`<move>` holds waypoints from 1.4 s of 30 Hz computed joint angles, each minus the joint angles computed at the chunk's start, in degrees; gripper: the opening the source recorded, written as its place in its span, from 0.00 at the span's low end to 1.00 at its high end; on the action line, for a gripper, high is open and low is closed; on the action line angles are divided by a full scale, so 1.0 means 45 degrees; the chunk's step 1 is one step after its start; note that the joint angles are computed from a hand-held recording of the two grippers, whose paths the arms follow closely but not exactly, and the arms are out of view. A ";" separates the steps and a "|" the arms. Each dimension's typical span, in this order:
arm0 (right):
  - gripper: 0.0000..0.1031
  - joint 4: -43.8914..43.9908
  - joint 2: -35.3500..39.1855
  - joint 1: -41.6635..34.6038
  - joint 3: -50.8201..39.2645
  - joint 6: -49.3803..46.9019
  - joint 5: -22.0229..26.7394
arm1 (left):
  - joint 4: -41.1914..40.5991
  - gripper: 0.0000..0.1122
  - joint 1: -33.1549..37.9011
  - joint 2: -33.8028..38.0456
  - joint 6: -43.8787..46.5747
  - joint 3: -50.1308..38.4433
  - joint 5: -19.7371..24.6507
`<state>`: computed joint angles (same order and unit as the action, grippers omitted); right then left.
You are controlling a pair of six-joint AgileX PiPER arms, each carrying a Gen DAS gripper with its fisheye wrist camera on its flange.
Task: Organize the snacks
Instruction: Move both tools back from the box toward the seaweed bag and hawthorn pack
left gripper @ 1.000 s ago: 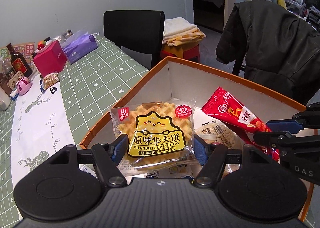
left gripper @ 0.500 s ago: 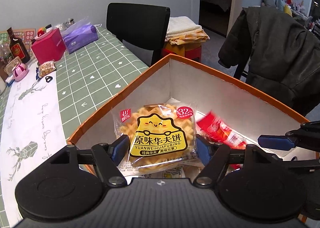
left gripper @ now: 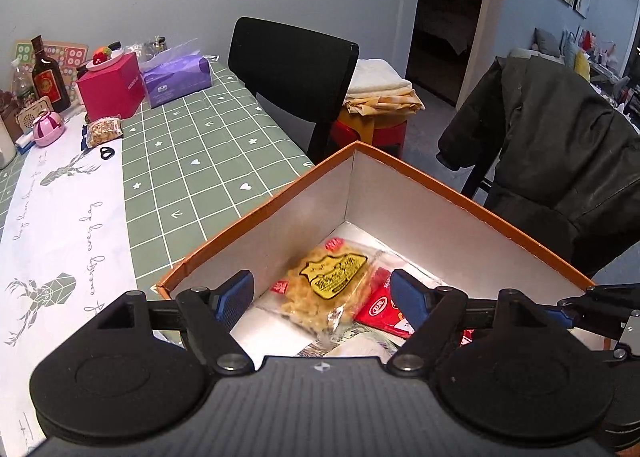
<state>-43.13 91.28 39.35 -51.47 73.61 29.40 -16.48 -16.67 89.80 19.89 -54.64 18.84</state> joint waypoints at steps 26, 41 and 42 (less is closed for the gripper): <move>0.34 -0.0726 -0.0238 0.2050 -0.1116 0.1189 0.1851 | -0.2530 0.81 0.3583 -0.3115 0.4321 0.1212 0.1833; 0.35 -0.1228 0.0838 0.4179 -0.3221 0.1143 0.3246 | -0.7652 0.81 0.9934 -0.3634 1.2278 0.2712 0.4452; 0.35 -0.1243 0.0947 0.4289 -0.3378 0.1104 0.3240 | -0.7906 0.81 1.0278 -0.3546 1.2694 0.2838 0.4595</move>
